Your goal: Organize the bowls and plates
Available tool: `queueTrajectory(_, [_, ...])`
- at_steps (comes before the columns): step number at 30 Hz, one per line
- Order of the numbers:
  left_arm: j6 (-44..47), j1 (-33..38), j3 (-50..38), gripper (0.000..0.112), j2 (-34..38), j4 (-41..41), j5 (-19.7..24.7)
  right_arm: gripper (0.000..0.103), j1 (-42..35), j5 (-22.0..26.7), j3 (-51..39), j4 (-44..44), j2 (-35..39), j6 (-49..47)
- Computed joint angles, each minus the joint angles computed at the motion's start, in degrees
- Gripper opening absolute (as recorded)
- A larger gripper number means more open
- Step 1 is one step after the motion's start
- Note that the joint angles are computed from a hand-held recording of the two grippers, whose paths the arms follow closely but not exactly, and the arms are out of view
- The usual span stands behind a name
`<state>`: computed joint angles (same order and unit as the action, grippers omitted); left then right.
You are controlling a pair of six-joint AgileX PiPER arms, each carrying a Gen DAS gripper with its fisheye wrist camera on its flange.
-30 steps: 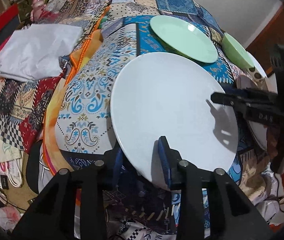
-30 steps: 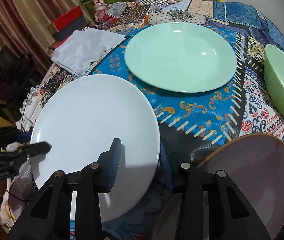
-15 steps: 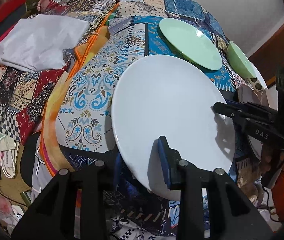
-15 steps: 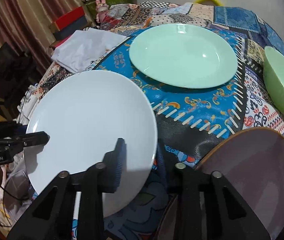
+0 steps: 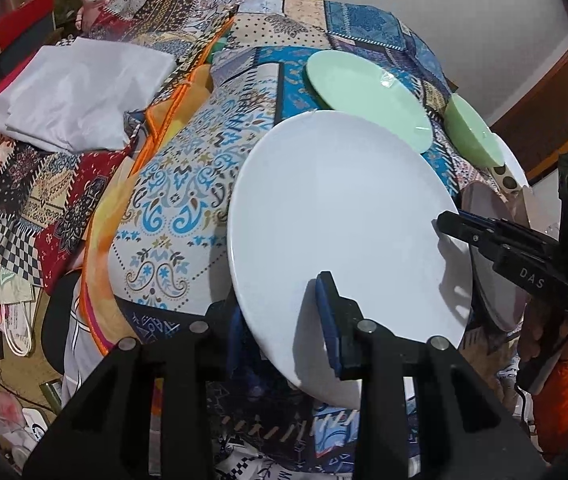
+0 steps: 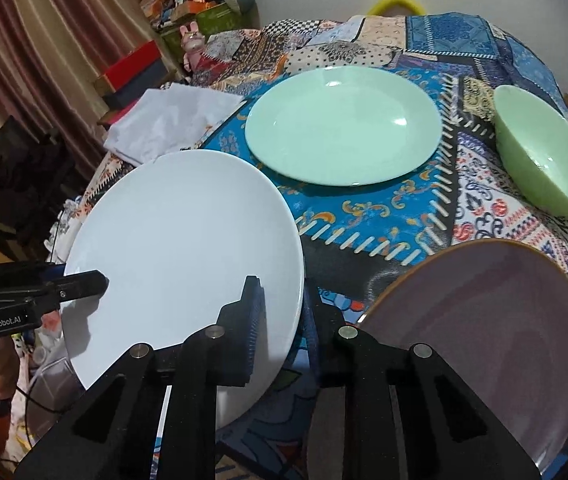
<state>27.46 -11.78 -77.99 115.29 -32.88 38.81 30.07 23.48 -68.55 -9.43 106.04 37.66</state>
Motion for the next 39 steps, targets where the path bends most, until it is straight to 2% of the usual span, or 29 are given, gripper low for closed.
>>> queueTrajectory(16, [-1.8,-5.3,-1.1,0.034,-2.6,0.1,-1.2,0.019,-1.0,-1.4,8.8,-9.4,-9.8,11.1])
queueTrajectory(25, [-3.3,-9.0,-1.7,0.034,-3.3,0.3,-1.6,0.019,-2.2,-1.1,14.4,-12.4,-15.9,14.0])
queueTrajectory(39, [-6.9,-15.2,-5.5,0.034,-1.7,2.3,-0.1,0.019,-4.4,-1.4,22.9,-16.2,-24.3,19.6])
